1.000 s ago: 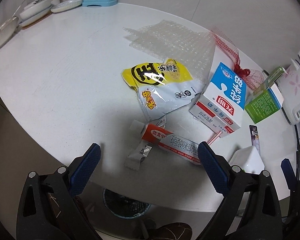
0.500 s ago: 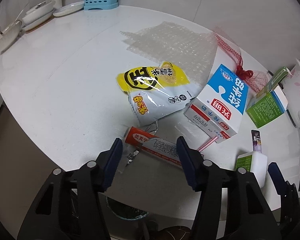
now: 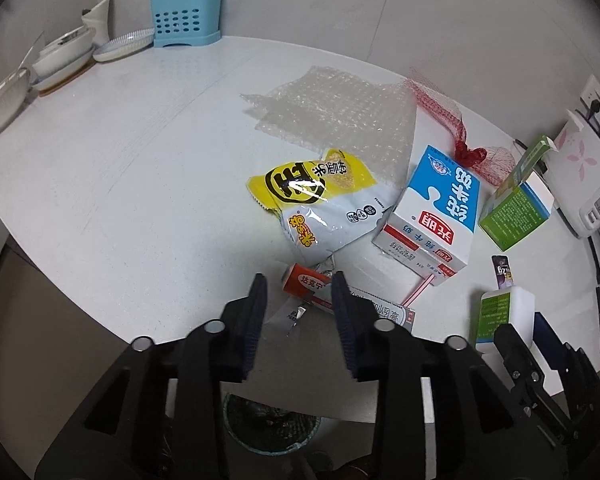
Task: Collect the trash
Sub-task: 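Grasp the white pill bottle with the right tool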
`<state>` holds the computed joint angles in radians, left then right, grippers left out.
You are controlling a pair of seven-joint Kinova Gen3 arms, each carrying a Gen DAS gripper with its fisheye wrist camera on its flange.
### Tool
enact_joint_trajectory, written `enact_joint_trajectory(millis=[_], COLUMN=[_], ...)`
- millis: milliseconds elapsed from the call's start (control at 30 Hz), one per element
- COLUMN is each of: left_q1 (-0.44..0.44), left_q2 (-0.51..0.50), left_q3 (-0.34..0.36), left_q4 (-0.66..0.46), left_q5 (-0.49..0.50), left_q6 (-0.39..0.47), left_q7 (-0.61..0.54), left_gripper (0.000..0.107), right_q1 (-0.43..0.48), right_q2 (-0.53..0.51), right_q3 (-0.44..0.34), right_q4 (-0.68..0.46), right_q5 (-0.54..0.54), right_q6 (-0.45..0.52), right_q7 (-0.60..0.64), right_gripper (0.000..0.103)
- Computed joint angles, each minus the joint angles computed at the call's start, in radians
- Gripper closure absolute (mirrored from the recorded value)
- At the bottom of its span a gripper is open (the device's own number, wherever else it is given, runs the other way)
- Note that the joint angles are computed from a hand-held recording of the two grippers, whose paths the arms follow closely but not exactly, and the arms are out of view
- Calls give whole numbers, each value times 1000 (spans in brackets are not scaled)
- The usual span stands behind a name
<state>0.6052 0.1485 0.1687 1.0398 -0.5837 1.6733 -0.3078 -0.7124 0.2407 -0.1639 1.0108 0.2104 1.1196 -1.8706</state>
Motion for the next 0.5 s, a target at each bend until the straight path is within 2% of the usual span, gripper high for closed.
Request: enact_joint_trajectory(millis=[67, 100, 200, 233, 267, 367, 500], left_q1=[25, 14, -73, -85, -87, -42, -65], left_q2=[-3, -6, -2, 4, 6, -6, -28], left_q3=[-25, -17, 86, 97, 89, -5, -5], left_q4=[0, -1, -7, -18, -23, -8, 35], left_q5=[-10, -11, -30, -27, -16, 40, 66], left_q6=[-9, -13, -9, 4, 10, -8, -60], left_q7=[-50, -91, -213, -254, -288, -317, -324], left_gripper=[55, 49, 45, 44, 43, 40, 34], right_q1=[5, 9, 17, 21, 24, 33, 37], right_q2=[-4, -7, -19, -24, -27, -33, -36], right_q3=[-1, -2, -5, -5, -6, -8, -12], right_q4=[-1, 1, 7, 10, 11, 12, 19], right_q5=[-8, -13, -21, -23, -26, -33, -38], right_q6=[2, 1, 2, -1, -2, -5, -8], right_q7=[5, 10, 23, 25, 28, 32, 39], right_gripper=[60, 60, 60, 61, 61, 61, 61])
